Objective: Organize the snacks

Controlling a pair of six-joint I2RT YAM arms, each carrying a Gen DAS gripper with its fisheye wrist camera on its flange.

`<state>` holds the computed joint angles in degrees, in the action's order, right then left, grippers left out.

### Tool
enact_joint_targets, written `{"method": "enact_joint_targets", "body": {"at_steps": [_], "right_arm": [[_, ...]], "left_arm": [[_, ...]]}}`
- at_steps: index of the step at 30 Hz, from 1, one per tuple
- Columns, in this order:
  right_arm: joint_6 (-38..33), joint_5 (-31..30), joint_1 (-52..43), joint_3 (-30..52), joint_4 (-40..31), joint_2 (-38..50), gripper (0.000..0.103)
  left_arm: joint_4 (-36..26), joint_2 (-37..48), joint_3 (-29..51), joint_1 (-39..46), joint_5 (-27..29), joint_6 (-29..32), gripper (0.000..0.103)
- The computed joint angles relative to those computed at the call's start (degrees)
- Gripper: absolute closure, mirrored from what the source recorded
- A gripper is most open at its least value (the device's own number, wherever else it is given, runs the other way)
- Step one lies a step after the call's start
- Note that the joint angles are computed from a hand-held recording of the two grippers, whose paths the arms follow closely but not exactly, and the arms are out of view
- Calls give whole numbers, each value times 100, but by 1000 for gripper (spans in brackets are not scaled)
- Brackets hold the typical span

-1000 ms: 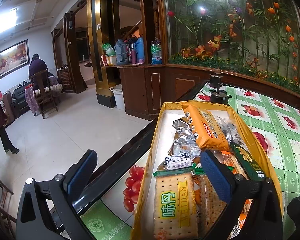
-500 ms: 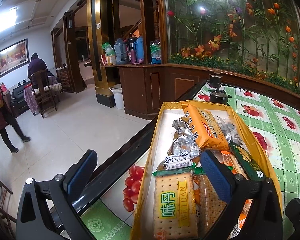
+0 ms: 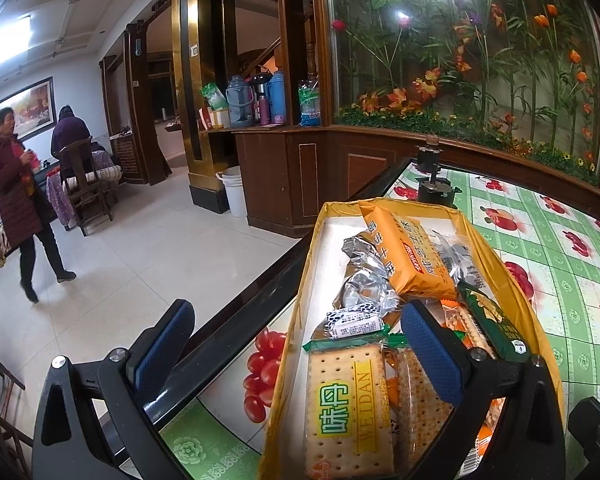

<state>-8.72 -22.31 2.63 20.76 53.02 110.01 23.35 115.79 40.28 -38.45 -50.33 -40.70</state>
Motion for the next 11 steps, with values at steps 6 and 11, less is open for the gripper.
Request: {"method": "enact_joint_targets", "body": {"at_steps": [6, 11], "right_arm": [[-9, -11, -9, -8, 8, 6, 11], [5, -7, -7, -14, 10, -3, 11]], "left_arm": [[155, 53, -9, -14, 75, 50, 0], [271, 23, -75, 30, 166, 118, 0]]}}
